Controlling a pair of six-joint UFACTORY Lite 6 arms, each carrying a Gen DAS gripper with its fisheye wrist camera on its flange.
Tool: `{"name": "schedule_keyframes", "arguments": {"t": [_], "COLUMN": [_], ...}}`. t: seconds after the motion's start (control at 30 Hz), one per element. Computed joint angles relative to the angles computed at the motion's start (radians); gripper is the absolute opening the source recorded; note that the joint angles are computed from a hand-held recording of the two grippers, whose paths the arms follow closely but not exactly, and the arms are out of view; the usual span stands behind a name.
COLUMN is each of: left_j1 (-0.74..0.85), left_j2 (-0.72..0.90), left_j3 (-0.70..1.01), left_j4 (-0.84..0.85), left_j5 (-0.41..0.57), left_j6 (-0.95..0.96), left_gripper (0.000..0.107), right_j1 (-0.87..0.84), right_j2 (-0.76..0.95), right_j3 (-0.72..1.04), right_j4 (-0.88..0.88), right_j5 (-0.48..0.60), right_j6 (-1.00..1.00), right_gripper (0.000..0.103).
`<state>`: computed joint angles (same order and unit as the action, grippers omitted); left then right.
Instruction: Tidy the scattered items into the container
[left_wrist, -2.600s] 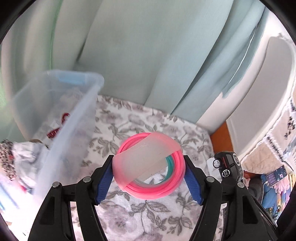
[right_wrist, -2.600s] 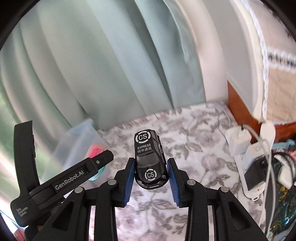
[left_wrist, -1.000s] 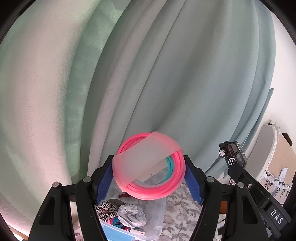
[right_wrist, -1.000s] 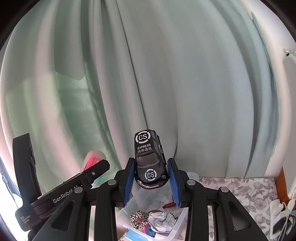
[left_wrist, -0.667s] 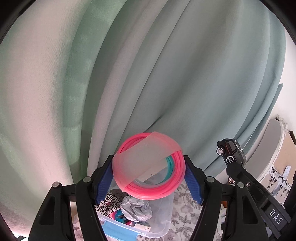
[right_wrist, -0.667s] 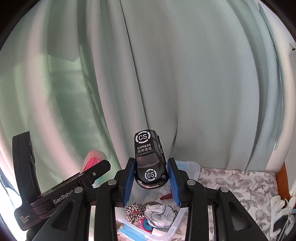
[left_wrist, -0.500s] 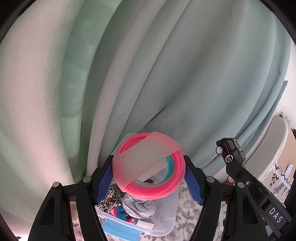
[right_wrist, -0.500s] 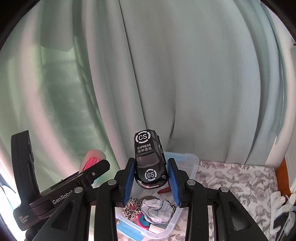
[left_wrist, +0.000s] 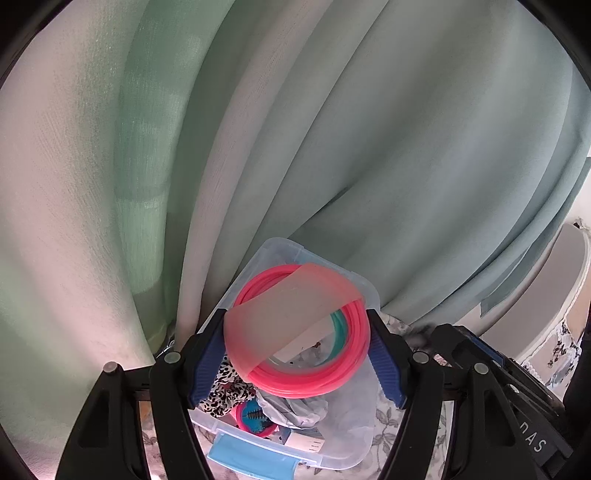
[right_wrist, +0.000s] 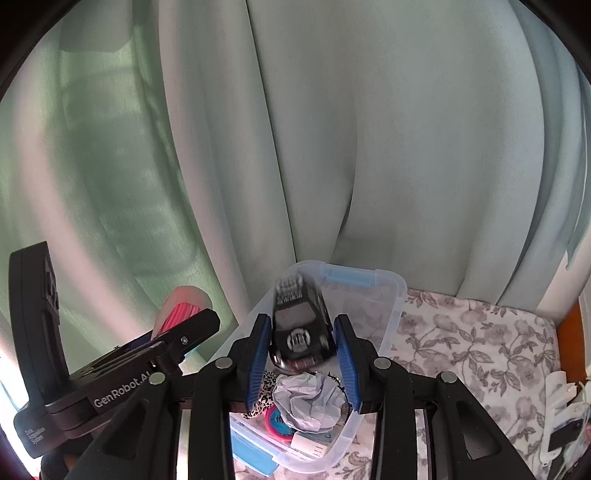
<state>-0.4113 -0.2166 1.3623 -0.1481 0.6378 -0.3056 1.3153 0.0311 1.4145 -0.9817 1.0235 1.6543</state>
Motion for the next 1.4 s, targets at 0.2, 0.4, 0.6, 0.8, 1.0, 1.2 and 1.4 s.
{"name": "schedule_keyframes", "arguments": {"t": [0.2, 0.4, 0.6, 0.8, 1.0, 1.2, 1.4], "left_j1": [0.055, 0.027, -0.004, -0.048, -0.098, -0.167, -0.218], "left_j2": [0.001, -0.045, -0.133, -0.118, -0.109, -0.106, -0.097], "left_j3": [-0.027, -0.052, -0.040, -0.018, -0.010, 0.005, 0.028], "left_j4": [-0.137, -0.073, 0.015, 0.110, 0.180, 0.311, 0.380], "left_j5": [0.019, 0.010, 0.113, 0.128, 0.135, 0.158, 0.189], "left_j6": [0.132, 0.072, -0.017, -0.089, -0.130, -0.217, -0.256], "left_gripper": [0.074, 0.081, 0.085, 0.091, 0.094, 0.101, 0.101], "right_j1": [-0.049, -0.019, -0.002, -0.007, 0.011, 0.031, 0.051], "right_j2": [-0.017, -0.023, -0.037, -0.051, -0.047, -0.061, -0.083], "right_j3": [-0.046, -0.035, -0.043, -0.069, -0.036, -0.051, -0.073], "right_j4": [0.019, 0.033, 0.043, 0.058, 0.101, 0.109, 0.139], "right_j5": [-0.058, -0.024, 0.000, 0.008, 0.079, 0.135, 0.179], "right_j6": [-0.016, -0.002, -0.001, 0.006, -0.021, 0.013, 0.023], "right_gripper": [0.051, 0.054, 0.057, 0.060, 0.065, 0.070, 0.078]}}
